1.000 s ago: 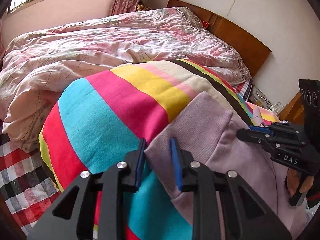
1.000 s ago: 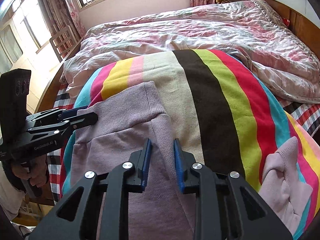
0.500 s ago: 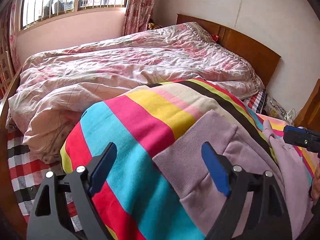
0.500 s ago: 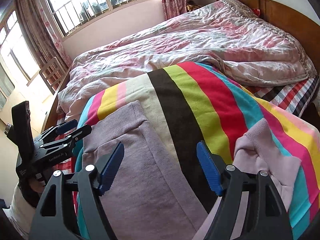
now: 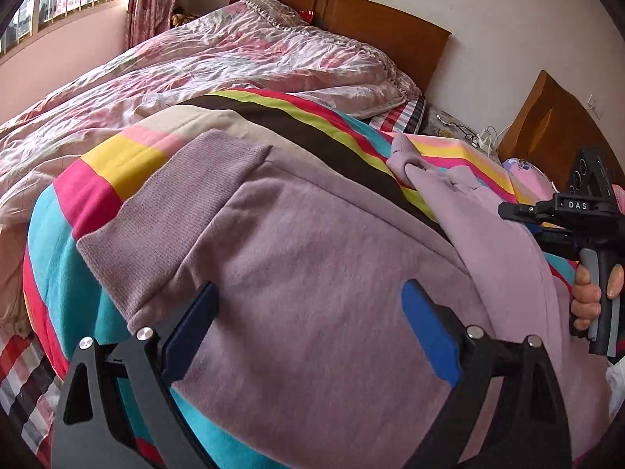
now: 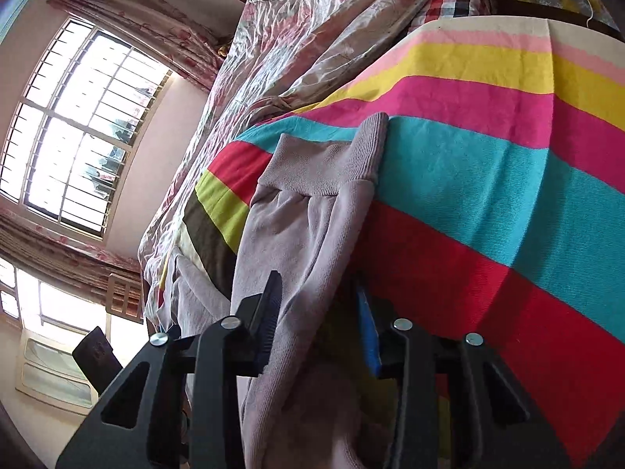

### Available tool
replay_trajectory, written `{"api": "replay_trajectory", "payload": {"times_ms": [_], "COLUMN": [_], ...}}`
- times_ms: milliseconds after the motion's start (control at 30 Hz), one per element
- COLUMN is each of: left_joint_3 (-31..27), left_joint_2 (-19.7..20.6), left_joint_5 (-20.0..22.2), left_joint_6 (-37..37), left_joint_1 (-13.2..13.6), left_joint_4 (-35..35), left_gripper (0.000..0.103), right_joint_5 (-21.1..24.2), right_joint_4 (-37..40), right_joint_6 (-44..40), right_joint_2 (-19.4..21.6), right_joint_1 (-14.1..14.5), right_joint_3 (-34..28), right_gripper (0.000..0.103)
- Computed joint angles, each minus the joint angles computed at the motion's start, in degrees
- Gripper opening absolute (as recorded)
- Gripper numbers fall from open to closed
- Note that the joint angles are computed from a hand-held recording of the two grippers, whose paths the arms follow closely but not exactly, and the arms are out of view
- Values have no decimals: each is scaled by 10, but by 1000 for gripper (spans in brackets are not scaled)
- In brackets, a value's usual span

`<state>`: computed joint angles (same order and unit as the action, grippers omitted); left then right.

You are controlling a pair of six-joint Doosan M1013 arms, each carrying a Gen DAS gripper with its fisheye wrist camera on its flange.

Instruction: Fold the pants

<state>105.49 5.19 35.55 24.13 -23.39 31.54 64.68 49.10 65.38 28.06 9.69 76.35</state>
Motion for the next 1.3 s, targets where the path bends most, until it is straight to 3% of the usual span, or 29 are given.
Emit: {"api": "replay_trajectory", "payload": {"times_ms": [67,167,267,333,367,400,467,567,667,700,867,967,1233,1267,1300], "left_joint_3": [20,54,83,96,100,103,117,129,138,138,102,82,63,62,59], "left_joint_2": [-28,-75,-105,-115,-116,-119,-127,-136,-137,-134,-90,-61,-40,-40,-39], "left_joint_5": [3,24,25,27,27,30,26,12,-73,-103,-166,-173,-164,-157,-143], "left_joint_6": [-71,-185,-275,-305,-305,-305,-307,-303,-272,-250,-15,101,50,31,4], "left_joint_1": [-4,-8,-1,5,9,11,11,11,30,37,68,83,89,86,81], "left_joint_4": [56,139,171,169,155,143,133,128,94,72,-125,-241,-194,-174,-141], "left_gripper": [95,95,95,95,95,95,95,95,92,86,65,58,55,53,43], "right_joint_5": [-46,-72,-38,20,46,59,58,28,19,20,8,-39,-145,-158,-165], "right_joint_4": [-16,-20,-37,-60,-57,-48,-28,-19,-21,-21,-74,-124,-191,-197,-199], "right_joint_6": [-65,-177,-247,-264,-274,-286,-308,-297,-308,-324,-377,-387,-400,-393,-388], "right_joint_2": [-26,-68,-88,-81,-76,-76,-81,-90,-105,-113,-162,-189,-214,-215,-217], "right_joint_1": [21,63,111,140,148,151,148,126,101,95,93,102,120,123,123], "right_joint_3": [11,27,31,22,21,26,38,51,67,78,157,201,250,252,254], "right_gripper": [9,9,9,17,33,59,65,59,50,47,33,31,26,21,16]}}
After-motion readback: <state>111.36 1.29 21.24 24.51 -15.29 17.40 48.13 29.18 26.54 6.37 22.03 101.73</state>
